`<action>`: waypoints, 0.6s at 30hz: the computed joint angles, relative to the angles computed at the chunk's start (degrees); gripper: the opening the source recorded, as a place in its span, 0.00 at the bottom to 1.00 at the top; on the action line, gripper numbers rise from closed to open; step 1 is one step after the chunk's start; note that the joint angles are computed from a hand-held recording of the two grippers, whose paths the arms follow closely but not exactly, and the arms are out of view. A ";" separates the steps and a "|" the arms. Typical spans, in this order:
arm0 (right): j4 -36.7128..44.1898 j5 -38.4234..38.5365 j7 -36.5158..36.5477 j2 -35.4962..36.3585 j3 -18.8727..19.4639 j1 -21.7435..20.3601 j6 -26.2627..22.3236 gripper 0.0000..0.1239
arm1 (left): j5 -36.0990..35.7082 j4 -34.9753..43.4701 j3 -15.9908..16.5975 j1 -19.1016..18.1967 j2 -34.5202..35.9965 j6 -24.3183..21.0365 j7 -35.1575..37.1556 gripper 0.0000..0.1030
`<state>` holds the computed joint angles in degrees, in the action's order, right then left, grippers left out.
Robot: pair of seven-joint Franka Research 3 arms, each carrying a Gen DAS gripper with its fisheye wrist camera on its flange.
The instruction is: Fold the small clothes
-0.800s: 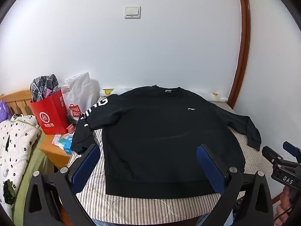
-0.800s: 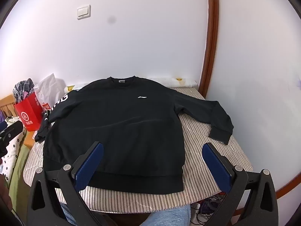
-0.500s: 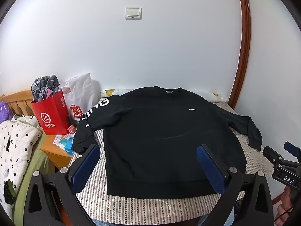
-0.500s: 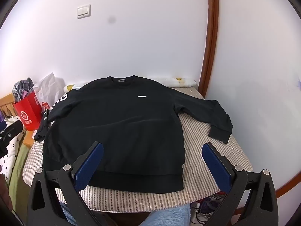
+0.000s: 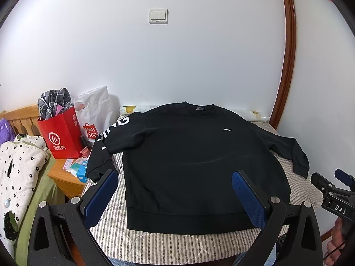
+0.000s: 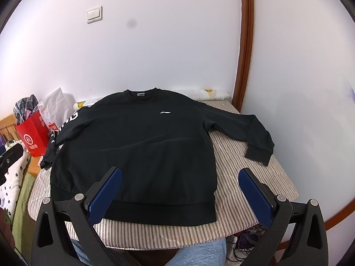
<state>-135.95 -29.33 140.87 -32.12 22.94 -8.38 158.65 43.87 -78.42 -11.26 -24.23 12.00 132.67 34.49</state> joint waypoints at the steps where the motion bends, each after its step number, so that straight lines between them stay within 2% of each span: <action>1: 0.05 -0.02 -0.03 0.03 -0.04 0.03 0.01 0.83 | 0.05 0.00 0.01 -0.01 0.09 0.06 -0.01 1.00; 18: -0.34 -0.22 0.63 -0.78 0.42 -0.12 -0.31 0.83 | 0.36 -0.58 0.14 -0.13 0.04 0.17 -0.99 1.00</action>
